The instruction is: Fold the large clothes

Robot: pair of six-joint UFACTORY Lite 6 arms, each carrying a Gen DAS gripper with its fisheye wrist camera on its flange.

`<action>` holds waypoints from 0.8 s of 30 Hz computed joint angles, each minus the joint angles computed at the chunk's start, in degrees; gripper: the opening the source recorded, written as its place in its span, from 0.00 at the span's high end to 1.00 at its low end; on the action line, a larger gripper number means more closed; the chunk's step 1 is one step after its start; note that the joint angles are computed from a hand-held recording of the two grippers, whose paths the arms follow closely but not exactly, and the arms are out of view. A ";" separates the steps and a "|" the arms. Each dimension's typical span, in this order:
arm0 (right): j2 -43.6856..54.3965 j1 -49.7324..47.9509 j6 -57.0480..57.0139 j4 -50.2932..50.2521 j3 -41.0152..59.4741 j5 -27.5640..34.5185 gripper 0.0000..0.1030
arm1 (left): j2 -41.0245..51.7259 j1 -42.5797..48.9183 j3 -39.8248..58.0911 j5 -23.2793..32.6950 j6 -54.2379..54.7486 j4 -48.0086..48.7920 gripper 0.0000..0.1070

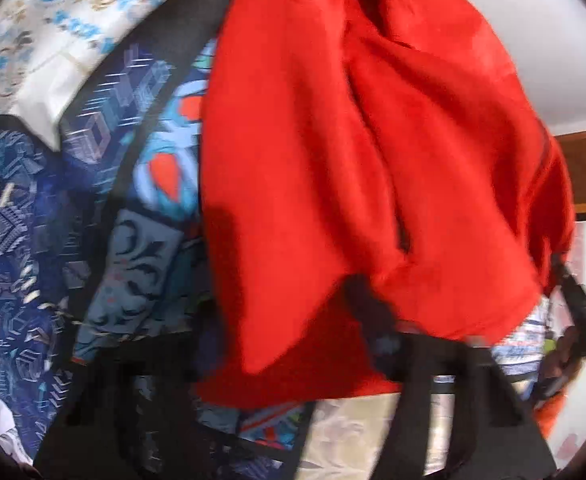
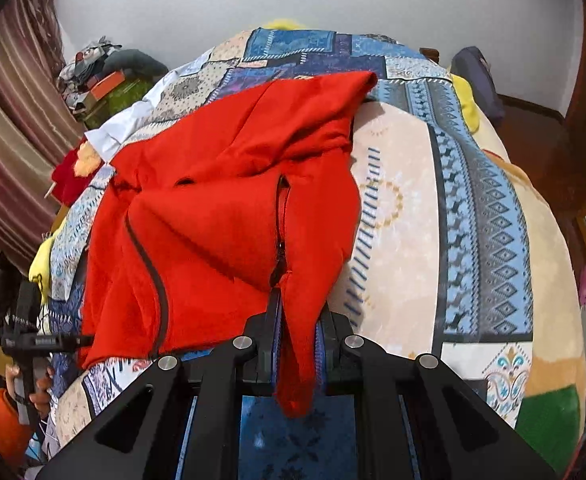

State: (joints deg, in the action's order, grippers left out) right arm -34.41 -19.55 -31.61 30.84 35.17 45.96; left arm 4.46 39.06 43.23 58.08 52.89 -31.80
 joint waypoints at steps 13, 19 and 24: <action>9.30 -1.35 -1.87 6.37 16.78 -0.64 0.94 | -15.93 -15.10 17.84 -0.50 -8.81 0.27 0.97; 23.20 7.09 6.98 -0.44 31.79 -10.27 0.94 | 6.71 -22.86 51.47 -2.63 -21.18 4.54 0.97; 42.36 10.72 16.35 -7.29 51.02 -13.71 0.94 | 31.27 -28.67 81.45 -5.66 -33.96 14.08 0.97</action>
State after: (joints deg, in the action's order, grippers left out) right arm 7.95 -8.83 -15.26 23.55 86.19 32.25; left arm 35.73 10.39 124.69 52.43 18.93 -17.72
